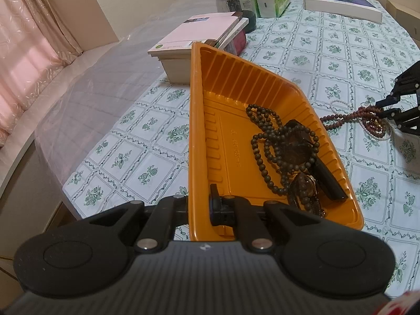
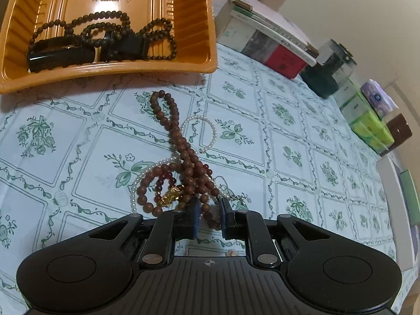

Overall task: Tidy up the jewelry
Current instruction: 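Grasp the brown bead necklace with the right gripper and drop it into the tray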

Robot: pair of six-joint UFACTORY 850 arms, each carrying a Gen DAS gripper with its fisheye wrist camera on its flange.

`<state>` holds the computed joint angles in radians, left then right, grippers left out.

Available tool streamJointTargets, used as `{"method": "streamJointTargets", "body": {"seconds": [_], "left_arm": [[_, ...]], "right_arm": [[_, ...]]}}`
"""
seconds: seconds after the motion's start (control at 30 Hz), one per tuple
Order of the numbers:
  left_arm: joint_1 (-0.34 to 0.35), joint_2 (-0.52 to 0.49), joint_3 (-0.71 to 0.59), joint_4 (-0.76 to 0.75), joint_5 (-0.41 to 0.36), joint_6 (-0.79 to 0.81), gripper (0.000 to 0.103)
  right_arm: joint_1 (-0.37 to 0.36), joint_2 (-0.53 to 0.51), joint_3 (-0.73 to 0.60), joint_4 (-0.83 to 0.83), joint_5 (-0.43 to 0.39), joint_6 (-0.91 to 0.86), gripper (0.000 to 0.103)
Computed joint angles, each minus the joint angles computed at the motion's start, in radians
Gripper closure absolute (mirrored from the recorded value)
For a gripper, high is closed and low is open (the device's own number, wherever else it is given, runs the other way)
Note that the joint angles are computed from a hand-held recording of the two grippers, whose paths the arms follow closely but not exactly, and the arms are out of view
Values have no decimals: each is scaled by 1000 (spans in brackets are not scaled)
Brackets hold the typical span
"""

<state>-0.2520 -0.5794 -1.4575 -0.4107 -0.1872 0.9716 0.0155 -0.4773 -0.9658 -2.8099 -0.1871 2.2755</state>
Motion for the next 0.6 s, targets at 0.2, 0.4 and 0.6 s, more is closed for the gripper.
{"method": "streamJointTargets", "body": {"seconds": [0.2, 0.4, 0.6], "left_arm": [[1, -1, 0, -9, 1, 12, 97], [1, 1, 3, -25, 1, 22, 97], [0, 2, 3, -29, 1, 26, 97]], "right_arm": [[11, 35, 33, -53, -42, 28, 103], [4, 66, 44, -90, -29, 102, 103], [3, 42, 25, 3, 17, 2, 99]]}}
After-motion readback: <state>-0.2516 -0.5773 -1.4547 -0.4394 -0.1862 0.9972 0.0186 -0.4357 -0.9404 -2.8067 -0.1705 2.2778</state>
